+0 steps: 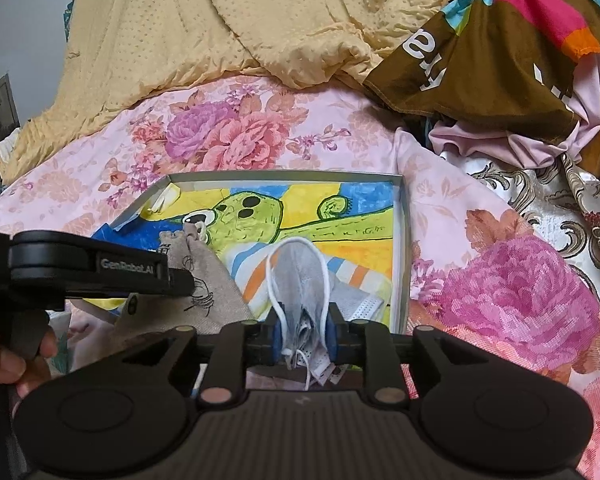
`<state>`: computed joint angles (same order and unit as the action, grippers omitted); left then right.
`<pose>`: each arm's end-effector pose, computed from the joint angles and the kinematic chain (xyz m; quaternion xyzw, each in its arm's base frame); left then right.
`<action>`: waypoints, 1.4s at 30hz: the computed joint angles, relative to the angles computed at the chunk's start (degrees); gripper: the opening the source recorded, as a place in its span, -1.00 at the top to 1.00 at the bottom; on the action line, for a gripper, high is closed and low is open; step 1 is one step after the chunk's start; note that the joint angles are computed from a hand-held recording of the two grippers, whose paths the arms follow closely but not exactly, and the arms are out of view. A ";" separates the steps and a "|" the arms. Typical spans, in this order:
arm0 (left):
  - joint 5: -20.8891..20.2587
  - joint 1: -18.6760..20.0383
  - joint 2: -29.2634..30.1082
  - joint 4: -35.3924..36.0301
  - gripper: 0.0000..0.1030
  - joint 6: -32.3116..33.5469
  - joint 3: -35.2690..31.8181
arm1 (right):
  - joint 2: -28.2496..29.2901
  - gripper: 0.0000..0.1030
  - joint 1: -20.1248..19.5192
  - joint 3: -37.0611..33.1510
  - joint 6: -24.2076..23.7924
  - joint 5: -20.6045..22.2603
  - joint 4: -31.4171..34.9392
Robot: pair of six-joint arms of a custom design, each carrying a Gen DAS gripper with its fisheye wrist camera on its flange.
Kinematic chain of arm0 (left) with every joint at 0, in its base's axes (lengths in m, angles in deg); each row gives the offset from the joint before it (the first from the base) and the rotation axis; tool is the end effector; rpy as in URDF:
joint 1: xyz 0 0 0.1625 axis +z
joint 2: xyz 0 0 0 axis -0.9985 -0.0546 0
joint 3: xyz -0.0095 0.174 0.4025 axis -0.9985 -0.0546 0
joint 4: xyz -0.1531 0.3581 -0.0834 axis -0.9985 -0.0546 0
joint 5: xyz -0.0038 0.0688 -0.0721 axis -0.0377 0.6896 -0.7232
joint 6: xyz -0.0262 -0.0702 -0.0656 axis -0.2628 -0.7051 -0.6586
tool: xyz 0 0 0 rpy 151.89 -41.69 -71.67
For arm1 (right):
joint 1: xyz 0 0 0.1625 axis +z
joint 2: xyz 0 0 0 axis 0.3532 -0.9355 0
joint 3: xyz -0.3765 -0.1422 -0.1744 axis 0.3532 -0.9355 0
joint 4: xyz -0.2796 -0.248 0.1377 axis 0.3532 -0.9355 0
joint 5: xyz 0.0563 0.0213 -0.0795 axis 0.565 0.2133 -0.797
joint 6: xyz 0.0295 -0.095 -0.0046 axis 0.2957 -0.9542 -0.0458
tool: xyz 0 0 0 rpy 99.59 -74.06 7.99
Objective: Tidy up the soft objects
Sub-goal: 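Lower both items into the tray and open both tools, then move both open tools back from the tray toward the pile of soft items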
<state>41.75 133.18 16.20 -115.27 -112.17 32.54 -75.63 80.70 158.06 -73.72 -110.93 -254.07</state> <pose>-0.2350 -0.5630 0.1571 -0.0143 0.8600 -0.4241 0.2834 0.2191 -0.5571 0.1830 0.3220 -0.8592 0.3366 0.2118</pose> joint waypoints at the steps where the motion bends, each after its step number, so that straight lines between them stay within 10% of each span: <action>1: 0.16 -0.28 -0.08 -1.58 0.14 0.68 0.52 | -0.06 0.39 -0.01 0.08 -0.13 0.10 -0.32; 25: 15.47 -15.61 -5.59 -17.04 -0.75 5.58 14.14 | -10.56 -0.73 1.59 9.63 2.11 7.69 -10.97; 35: 19.45 -24.16 -12.20 -2.48 -0.95 -11.21 21.53 | -16.48 -0.94 2.80 17.48 0.57 9.26 -15.74; 42: 21.00 -29.70 -19.37 23.23 -0.98 -32.72 24.34 | -20.03 -0.98 3.13 22.15 0.81 10.27 -17.88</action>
<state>62.76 103.48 -3.18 -92.04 -144.89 56.88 -95.66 83.83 180.21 -72.91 -100.66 -271.95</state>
